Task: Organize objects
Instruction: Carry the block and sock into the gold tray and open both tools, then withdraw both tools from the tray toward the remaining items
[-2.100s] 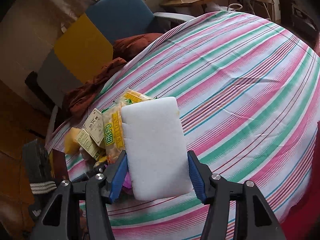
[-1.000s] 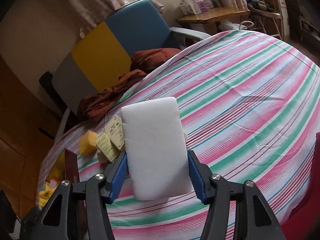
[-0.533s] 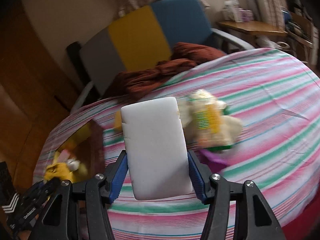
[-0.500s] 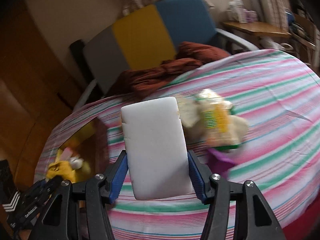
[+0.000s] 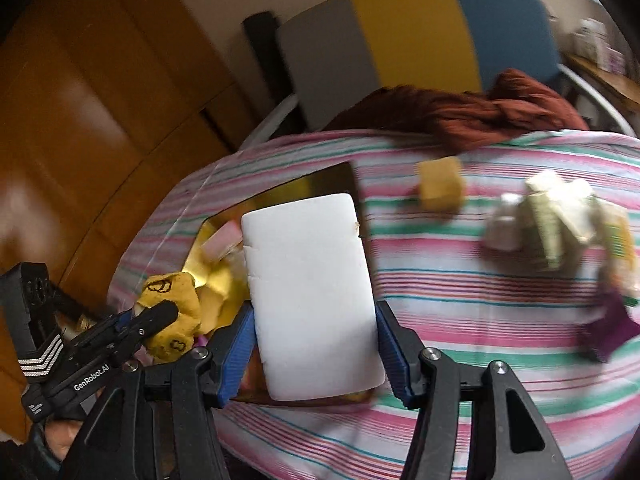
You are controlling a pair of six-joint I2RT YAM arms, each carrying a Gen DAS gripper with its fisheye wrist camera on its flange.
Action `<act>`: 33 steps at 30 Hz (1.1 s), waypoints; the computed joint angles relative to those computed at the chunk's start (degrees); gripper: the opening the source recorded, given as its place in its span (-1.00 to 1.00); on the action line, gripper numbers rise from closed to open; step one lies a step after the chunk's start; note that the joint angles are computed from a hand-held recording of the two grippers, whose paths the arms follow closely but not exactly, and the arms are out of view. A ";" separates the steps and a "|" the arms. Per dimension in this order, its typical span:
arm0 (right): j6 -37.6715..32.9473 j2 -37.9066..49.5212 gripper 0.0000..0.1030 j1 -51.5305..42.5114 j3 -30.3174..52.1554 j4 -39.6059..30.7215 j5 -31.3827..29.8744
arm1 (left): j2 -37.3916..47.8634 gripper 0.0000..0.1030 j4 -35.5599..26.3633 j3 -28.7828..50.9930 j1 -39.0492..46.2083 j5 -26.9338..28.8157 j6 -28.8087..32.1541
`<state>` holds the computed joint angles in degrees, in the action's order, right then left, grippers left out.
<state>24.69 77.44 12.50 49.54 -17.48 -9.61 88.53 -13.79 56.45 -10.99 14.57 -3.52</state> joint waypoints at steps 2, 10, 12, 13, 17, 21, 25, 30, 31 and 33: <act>0.43 2.78 0.19 2.23 1.19 1.28 -0.39 | -0.12 -0.23 -0.16 -1.26 1.63 -0.49 0.78; 0.53 11.01 0.40 7.83 5.07 0.87 -0.27 | -1.87 0.40 2.24 -4.99 6.61 -1.99 -1.78; 0.69 11.16 0.40 8.13 4.74 0.79 -0.32 | -1.68 0.42 2.17 -4.44 7.04 -1.82 -2.47; 0.79 11.21 0.41 8.09 4.67 0.79 -0.40 | -1.61 0.42 2.09 -4.10 7.09 -1.79 -2.66; 1.27 10.82 0.42 8.18 4.24 0.41 0.37 | -2.97 0.55 2.40 -3.81 5.97 -3.07 -2.80; 1.38 9.78 0.43 8.97 3.85 0.02 2.75 | -4.14 0.64 3.04 -3.13 3.43 -6.74 -2.68; 0.75 9.02 0.43 9.89 3.87 -0.60 5.08 | -5.02 0.69 3.67 -3.24 1.34 -9.69 -1.89; 0.20 8.33 0.43 11.23 3.66 -0.94 7.72 | -6.03 0.69 3.96 -4.16 -0.75 -12.66 -0.79; 0.08 8.27 0.43 11.46 3.65 -1.01 8.21 | -6.36 0.69 4.10 -4.46 -1.06 -13.11 -0.66; -0.03 7.92 0.43 12.04 3.46 -1.07 9.39 | -6.80 0.70 4.47 -4.87 -1.74 -13.93 -0.19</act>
